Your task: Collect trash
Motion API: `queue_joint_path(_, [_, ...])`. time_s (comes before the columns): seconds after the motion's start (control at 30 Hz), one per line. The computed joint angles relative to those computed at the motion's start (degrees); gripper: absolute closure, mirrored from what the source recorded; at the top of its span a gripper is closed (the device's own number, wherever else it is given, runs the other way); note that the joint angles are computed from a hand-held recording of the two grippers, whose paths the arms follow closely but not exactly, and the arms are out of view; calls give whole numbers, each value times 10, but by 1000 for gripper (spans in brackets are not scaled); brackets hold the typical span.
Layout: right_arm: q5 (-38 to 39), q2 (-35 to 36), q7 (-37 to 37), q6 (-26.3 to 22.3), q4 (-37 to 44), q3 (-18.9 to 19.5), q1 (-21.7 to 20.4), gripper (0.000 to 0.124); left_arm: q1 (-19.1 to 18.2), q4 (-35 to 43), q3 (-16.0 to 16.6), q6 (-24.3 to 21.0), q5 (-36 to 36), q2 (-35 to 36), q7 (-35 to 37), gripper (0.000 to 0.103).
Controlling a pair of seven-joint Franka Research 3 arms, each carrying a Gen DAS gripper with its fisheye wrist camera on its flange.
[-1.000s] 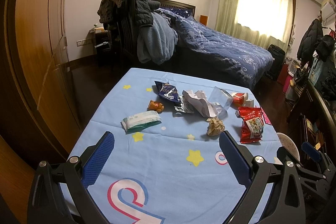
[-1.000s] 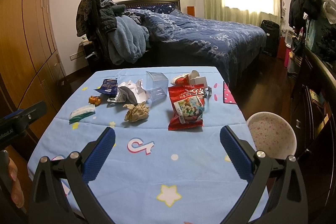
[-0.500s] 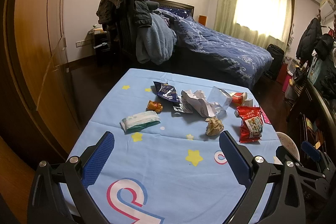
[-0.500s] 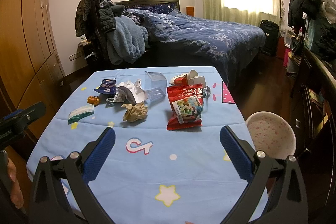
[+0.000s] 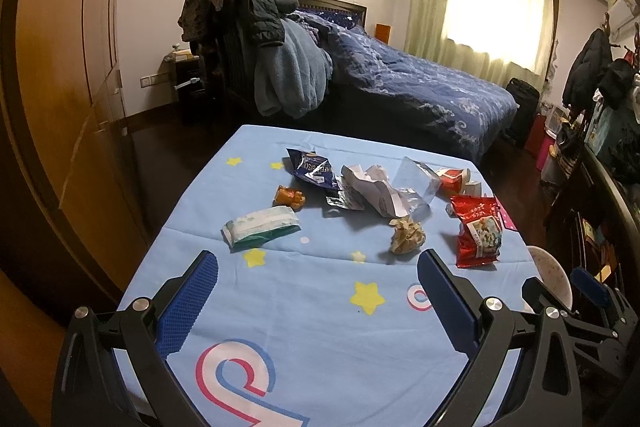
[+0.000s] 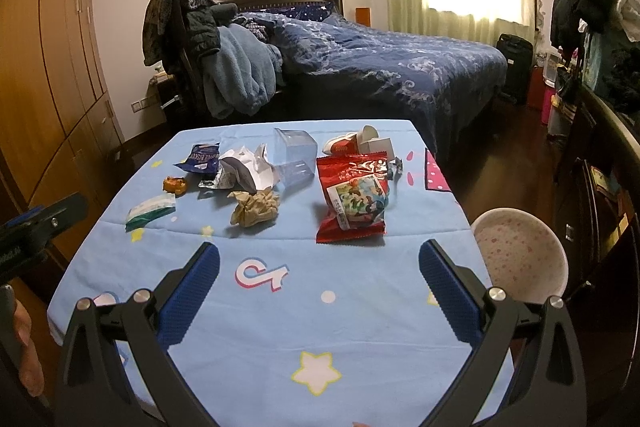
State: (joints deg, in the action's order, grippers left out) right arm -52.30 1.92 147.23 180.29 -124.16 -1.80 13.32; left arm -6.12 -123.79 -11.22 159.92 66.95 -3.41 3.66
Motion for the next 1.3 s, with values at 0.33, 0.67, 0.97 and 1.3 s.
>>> queue_joint_path(0.33, [42, 23, -44, -1, 15, -17, 17, 24, 1, 13, 11, 5, -43, 22, 46, 4])
queue_joint_path(0.67, [80, 41, -85, -6, 29, -44, 46, 24, -1, 35, 22, 6, -73, 50, 86, 4])
queue_joint_path(0.97, [128, 53, -134, -10, 38, -57, 56, 24, 4, 50, 37, 22, -138, 74, 151, 4])
queue_joint_path(1.3, [242, 68, -238, -5, 41, -66, 72, 24, -11, 84, 46, -9, -125, 97, 151, 4])
